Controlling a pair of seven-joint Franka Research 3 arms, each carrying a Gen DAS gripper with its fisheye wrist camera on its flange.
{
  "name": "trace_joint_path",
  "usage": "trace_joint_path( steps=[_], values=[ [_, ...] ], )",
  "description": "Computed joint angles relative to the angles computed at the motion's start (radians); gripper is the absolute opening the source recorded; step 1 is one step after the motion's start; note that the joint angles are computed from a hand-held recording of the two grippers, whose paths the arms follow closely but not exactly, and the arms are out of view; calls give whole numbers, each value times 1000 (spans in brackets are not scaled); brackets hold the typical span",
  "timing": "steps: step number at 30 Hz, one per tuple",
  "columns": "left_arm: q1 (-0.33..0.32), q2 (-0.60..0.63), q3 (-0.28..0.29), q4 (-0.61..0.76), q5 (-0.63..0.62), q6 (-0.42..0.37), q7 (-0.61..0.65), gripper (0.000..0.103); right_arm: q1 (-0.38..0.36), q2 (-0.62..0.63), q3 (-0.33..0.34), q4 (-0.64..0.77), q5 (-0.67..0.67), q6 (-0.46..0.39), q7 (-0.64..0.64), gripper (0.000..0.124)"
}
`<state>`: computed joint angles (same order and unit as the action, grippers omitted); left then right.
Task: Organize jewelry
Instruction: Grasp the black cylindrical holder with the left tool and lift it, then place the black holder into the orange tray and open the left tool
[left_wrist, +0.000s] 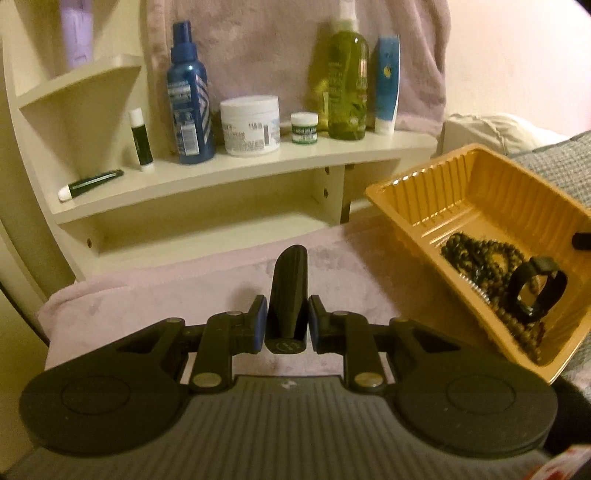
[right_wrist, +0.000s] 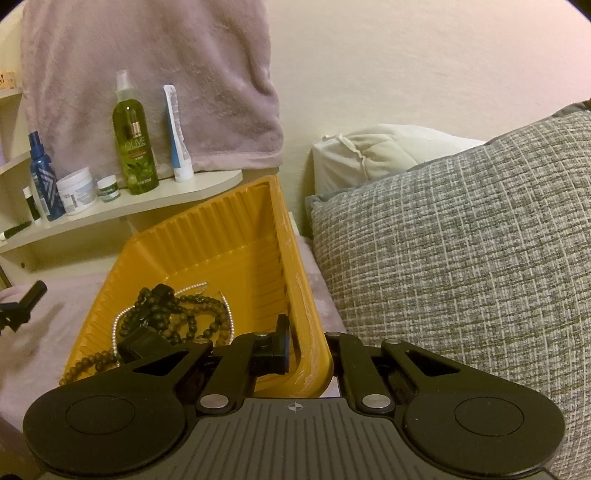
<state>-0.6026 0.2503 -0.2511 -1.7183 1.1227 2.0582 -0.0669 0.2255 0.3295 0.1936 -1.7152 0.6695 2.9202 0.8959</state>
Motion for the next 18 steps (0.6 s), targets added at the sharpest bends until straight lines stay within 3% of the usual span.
trace_joint_path(
  steps=[18],
  values=[
    [-48,100,33,169,33,71,74,21,0,-4,7,3,18,2,-11,7]
  ],
)
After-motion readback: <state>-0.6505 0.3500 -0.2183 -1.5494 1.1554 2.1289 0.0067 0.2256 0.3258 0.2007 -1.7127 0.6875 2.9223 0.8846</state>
